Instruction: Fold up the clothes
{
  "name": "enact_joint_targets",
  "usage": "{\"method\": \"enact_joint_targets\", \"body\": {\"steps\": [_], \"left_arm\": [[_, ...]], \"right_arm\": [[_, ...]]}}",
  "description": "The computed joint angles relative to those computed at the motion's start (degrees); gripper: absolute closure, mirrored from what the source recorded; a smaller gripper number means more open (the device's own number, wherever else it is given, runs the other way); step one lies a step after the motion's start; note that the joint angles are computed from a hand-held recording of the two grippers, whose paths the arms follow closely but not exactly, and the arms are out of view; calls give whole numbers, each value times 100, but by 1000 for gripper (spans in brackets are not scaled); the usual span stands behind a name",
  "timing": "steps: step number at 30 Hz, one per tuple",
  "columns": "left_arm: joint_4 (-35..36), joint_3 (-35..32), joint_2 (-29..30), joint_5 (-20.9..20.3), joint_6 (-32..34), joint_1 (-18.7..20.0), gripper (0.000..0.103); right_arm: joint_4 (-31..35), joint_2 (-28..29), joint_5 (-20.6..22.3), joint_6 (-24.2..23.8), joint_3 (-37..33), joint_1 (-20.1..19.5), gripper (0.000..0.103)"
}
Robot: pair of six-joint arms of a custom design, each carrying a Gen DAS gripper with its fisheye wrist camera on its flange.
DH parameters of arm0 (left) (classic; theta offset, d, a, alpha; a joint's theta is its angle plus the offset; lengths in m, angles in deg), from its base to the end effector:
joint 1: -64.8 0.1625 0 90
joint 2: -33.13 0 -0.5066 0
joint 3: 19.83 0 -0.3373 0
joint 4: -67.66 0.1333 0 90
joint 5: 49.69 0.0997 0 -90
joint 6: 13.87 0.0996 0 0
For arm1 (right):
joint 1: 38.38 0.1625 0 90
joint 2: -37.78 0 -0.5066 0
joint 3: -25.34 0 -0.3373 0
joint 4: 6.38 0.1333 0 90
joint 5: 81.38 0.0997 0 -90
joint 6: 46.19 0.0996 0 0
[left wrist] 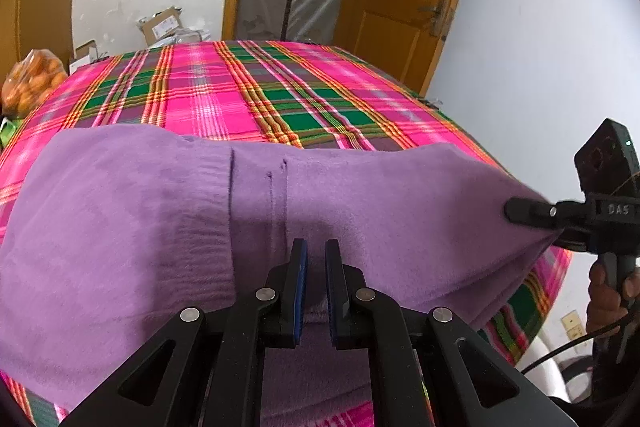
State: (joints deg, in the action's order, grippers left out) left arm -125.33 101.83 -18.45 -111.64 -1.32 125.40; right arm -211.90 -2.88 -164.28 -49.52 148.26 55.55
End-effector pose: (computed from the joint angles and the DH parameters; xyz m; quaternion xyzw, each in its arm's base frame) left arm -0.1186 -0.5773 0.2227 0.2690 0.8934 -0.3059 0.1896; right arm 0.1841 -0.5560 0.1304 -0.0782 0.9533 -0.2853 0.0608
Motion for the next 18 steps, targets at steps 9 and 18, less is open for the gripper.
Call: {"method": "enact_joint_targets", "body": {"steps": [9, 18], "left_arm": [[-524, 218, -365, -109, -9, 16, 94], [-696, 259, -573, -76, -138, 252, 94]], "right_arm": [[360, -93, -74, -395, -527, 629, 90], [1129, 42, -273, -723, -1323, 1241, 90]]}}
